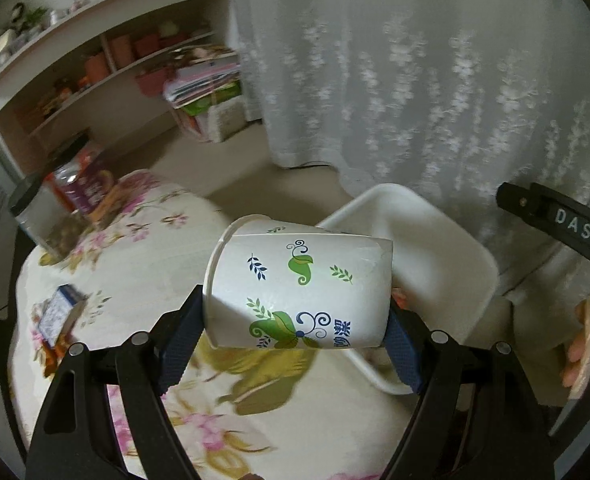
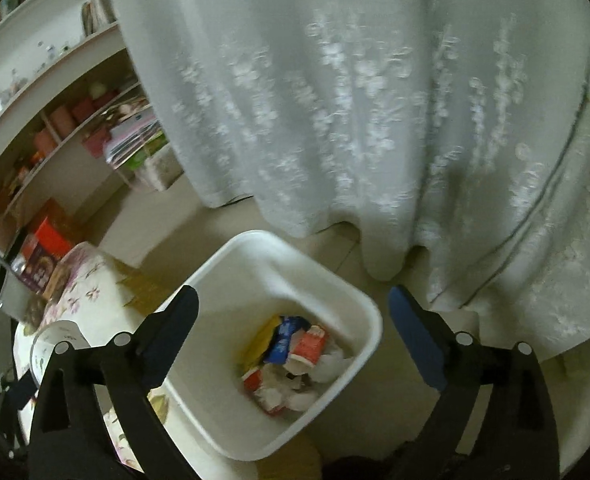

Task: Collect trash
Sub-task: 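Carry the plastic bag into the bin and release while the left drops the cup there, then move both open grippers from the bin back over the table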

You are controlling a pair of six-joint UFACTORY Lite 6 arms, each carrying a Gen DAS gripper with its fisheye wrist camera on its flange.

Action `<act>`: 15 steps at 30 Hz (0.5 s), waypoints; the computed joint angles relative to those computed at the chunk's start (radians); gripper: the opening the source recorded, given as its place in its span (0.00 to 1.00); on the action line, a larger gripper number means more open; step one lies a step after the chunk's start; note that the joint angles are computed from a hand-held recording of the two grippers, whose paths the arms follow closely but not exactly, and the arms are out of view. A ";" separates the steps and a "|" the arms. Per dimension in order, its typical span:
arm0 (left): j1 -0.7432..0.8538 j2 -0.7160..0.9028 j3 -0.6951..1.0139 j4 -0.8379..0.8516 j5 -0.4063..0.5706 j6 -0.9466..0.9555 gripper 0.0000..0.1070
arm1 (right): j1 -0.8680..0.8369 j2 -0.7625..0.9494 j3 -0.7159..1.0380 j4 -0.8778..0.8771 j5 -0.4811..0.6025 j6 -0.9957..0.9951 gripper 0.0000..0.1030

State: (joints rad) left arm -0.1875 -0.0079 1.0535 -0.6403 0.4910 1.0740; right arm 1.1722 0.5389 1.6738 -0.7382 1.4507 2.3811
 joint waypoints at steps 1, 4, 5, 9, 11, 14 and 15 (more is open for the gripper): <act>-0.013 -0.003 -0.001 0.006 0.004 -0.014 0.74 | 0.005 -0.021 -0.031 0.006 0.003 0.020 0.90; -0.069 0.008 0.014 0.022 0.030 -0.073 0.75 | 0.022 -0.081 -0.115 0.017 0.007 0.085 0.91; -0.083 0.023 0.034 0.021 0.060 -0.084 0.76 | 0.025 -0.102 -0.142 0.020 0.007 0.103 0.91; -0.112 0.040 0.069 0.053 0.102 -0.155 0.80 | 0.037 -0.139 -0.184 0.024 0.019 0.148 0.92; -0.101 0.038 0.080 0.050 0.120 -0.160 0.80 | 0.039 -0.133 -0.173 0.022 0.028 0.143 0.92; -0.080 0.034 0.087 0.064 0.115 -0.156 0.80 | 0.035 -0.109 -0.142 0.015 0.024 0.121 0.93; -0.066 0.026 0.083 0.065 0.104 -0.146 0.80 | 0.033 -0.101 -0.131 0.013 0.020 0.116 0.93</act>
